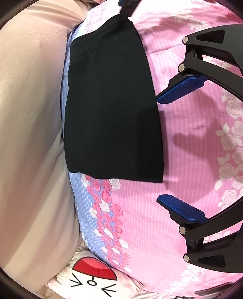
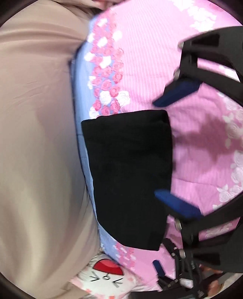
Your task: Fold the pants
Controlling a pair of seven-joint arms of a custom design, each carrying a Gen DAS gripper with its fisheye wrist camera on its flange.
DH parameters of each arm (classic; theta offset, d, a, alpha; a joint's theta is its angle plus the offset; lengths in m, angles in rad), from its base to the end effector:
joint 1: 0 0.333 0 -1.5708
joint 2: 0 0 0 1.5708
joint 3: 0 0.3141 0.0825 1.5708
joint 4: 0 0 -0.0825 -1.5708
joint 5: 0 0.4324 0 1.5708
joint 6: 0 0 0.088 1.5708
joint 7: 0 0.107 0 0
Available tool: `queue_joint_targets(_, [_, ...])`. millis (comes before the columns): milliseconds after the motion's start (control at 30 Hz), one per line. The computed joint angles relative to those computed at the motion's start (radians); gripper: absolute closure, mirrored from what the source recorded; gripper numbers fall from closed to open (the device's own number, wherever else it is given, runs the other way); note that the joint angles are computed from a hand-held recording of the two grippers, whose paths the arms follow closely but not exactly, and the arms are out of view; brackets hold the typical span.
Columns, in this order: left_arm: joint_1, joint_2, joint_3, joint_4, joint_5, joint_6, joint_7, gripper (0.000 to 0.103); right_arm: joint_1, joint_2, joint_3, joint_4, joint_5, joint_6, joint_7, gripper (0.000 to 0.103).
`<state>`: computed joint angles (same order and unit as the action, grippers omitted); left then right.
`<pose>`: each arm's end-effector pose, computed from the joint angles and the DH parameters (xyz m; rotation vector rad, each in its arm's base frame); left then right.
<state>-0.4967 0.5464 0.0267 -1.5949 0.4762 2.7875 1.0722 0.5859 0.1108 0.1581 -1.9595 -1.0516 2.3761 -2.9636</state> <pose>0.6792 -0.3721 0.3576 -1.4493 2.1257 -0.6801 0.4893 0.4346 0.4313 -1.4117 1.9683 -0.7739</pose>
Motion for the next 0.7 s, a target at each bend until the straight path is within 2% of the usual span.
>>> queue_joint_targets(33, [-0.004,-0.014,0.006,-0.019,0.007,0.009,-0.008,0.007,0.011,0.031,0.006,0.043,-0.005,-0.045,-0.009,0.010])
queue_joint_targets(100, [-0.011,-0.037,0.016,-0.048,0.022,0.022,-0.028,0.007,0.044,0.102,-0.017,0.117,-0.016,-0.054,-0.009,0.005])
queue_joint_targets(133, [-0.019,-0.054,0.026,-0.069,0.038,0.031,-0.046,0.007,0.044,0.111,-0.005,0.128,-0.023,-0.073,0.008,0.005])
queue_joint_targets(333, [-0.026,-0.137,0.041,-0.170,0.123,0.082,-0.132,0.007,0.103,0.153,-0.025,0.173,-0.024,-0.140,0.078,0.005])
queue_joint_targets(467, [-0.046,-0.196,0.067,-0.234,0.242,0.106,-0.248,0.007,0.125,0.159,-0.032,0.178,-0.011,-0.177,0.113,0.005])
queue_joint_targets(700, [0.000,-0.255,0.013,-0.291,0.358,0.123,-0.341,0.007,0.148,0.148,-0.025,0.179,-0.029,-0.223,0.151,0.005])
